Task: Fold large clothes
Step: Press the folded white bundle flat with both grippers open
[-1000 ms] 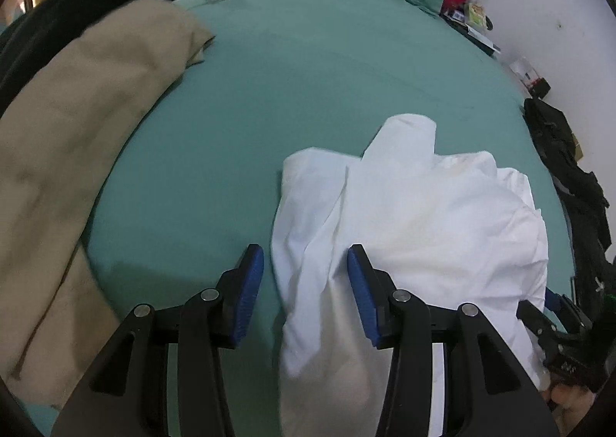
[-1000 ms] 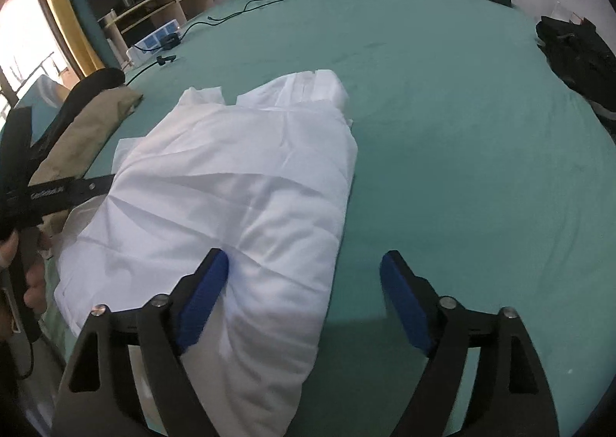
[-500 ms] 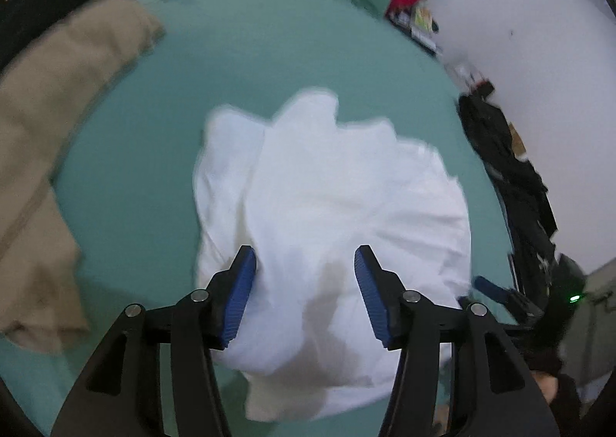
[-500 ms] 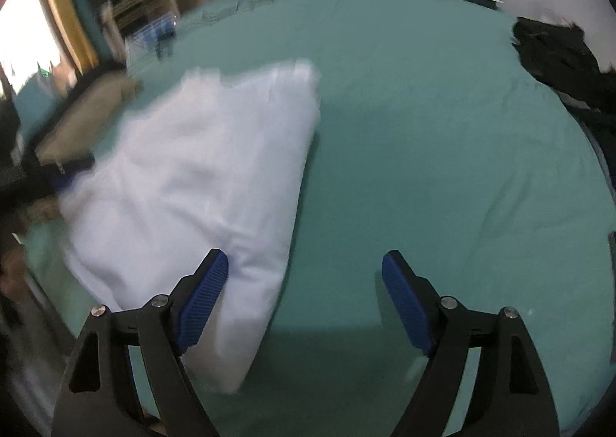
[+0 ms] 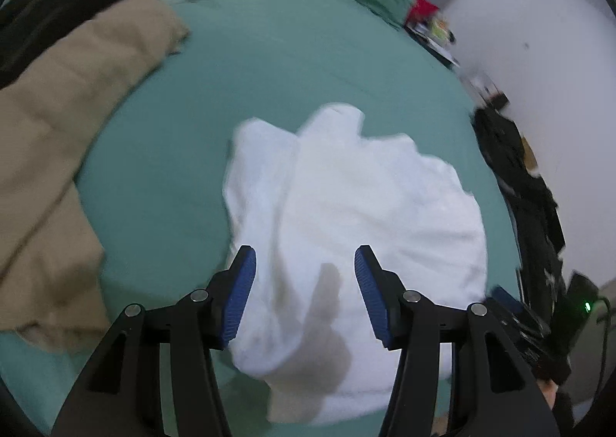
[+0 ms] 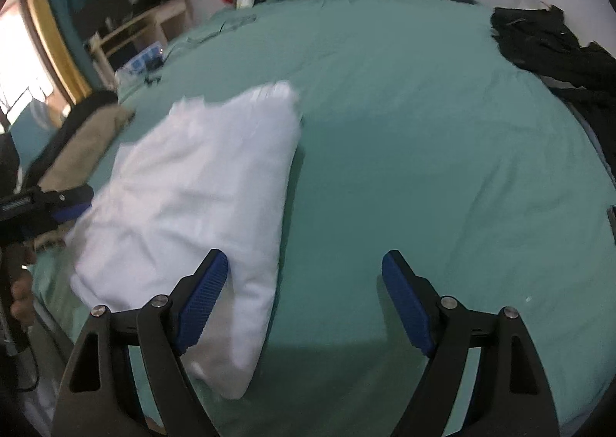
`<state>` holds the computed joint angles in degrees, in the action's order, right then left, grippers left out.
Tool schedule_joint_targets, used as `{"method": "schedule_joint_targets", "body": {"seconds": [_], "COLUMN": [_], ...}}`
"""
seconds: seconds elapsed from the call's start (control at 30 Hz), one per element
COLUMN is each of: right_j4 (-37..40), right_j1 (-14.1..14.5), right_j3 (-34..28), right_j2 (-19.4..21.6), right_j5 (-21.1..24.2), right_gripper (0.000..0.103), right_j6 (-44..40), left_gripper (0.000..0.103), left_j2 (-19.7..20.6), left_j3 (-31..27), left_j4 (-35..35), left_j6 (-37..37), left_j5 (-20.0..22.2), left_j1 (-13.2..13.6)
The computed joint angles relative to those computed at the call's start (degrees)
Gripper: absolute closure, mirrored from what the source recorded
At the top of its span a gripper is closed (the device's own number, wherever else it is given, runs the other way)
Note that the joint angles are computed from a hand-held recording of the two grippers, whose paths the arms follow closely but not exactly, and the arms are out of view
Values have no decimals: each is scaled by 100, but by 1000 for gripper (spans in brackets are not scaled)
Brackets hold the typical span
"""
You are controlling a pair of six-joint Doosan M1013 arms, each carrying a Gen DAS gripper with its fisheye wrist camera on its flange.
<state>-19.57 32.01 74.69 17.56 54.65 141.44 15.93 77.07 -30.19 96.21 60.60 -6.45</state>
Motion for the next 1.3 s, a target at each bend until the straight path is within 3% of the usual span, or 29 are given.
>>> {"method": "schedule_joint_targets", "body": {"seconds": [0.17, 0.27, 0.5, 0.73, 0.93, 1.0, 1.3], "right_j4": [-3, 92, 315, 495, 546, 578, 877], "right_j1": [-68, -104, -94, -39, -143, -186, -287], "right_j3": [72, 126, 27, -83, -32, -78, -243], "right_j2": [-88, -117, 57, 168, 70, 107, 309], "right_j5": [-311, -500, -248, -158, -447, -456, -611], "right_gripper": [22, 22, 22, 22, 22, 22, 22], "right_j6": [250, 267, -40, -253, 14, -20, -272], "left_gripper": [42, 36, 35, 30, 30, 30, 27], "left_j2": [292, 284, 520, 465, 316, 370, 163], "left_j3": [-187, -82, -171, -221, -310, -359, -15], "left_j4": [-58, -400, -1841, -1229, 307, 260, 353], "left_j6": [-287, -202, 508, 879, 857, 791, 861], "left_j5": [298, 204, 1163, 997, 573, 600, -24], "left_j1": [31, 56, 141, -204, -539, -519, -582]}}
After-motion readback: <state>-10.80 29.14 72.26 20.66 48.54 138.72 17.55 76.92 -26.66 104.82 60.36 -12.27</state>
